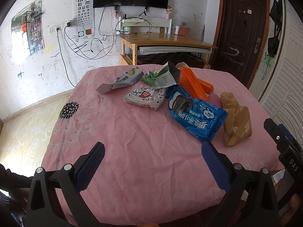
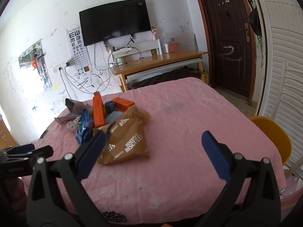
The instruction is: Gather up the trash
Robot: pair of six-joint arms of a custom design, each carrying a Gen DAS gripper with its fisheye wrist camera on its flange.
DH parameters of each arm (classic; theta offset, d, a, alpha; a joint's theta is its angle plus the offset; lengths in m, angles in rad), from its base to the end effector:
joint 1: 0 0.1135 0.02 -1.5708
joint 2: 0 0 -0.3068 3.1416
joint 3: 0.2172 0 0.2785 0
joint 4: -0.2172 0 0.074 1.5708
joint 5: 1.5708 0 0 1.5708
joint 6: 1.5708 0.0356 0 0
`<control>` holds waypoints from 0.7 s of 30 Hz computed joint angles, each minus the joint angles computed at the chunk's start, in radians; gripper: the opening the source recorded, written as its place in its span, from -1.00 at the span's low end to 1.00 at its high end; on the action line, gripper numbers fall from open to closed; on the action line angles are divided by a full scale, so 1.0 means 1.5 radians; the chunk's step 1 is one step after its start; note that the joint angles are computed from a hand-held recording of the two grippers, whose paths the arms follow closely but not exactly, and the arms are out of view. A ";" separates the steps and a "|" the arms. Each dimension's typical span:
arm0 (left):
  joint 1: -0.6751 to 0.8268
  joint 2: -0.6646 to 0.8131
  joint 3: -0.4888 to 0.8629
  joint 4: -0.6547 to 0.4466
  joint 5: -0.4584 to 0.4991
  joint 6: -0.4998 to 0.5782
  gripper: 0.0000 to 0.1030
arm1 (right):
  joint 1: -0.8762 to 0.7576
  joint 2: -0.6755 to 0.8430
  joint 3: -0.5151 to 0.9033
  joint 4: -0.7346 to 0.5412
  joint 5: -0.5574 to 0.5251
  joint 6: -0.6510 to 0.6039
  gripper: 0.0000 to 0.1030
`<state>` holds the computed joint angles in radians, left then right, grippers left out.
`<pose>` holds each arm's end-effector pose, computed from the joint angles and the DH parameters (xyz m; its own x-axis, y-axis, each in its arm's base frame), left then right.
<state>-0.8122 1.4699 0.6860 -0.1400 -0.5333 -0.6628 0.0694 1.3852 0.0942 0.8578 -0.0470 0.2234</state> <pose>0.2107 -0.1960 0.1857 -0.6876 -0.0448 -0.7247 -0.0112 0.9986 -0.0511 0.1950 0.0152 0.1242 -0.4331 0.1917 -0.8807 -0.0162 0.9753 0.2203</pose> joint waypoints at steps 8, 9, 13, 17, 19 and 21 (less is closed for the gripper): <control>0.000 0.000 0.000 0.000 0.000 0.000 0.88 | -0.001 0.005 -0.001 0.009 0.000 -0.001 0.89; 0.000 0.000 0.000 0.000 0.000 0.000 0.88 | -0.002 0.008 -0.002 0.013 0.000 -0.002 0.89; 0.002 0.002 -0.007 0.008 0.001 -0.002 0.88 | 0.018 -0.012 0.000 0.003 0.018 0.008 0.89; -0.008 0.002 -0.008 0.002 -0.005 -0.013 0.88 | 0.021 -0.026 0.002 -0.008 0.019 -0.002 0.89; -0.009 0.002 -0.008 0.002 -0.006 -0.014 0.88 | 0.010 -0.028 0.001 -0.007 0.009 -0.008 0.89; -0.005 -0.004 -0.010 0.000 -0.003 -0.009 0.88 | 0.011 -0.027 0.001 -0.008 0.009 -0.006 0.89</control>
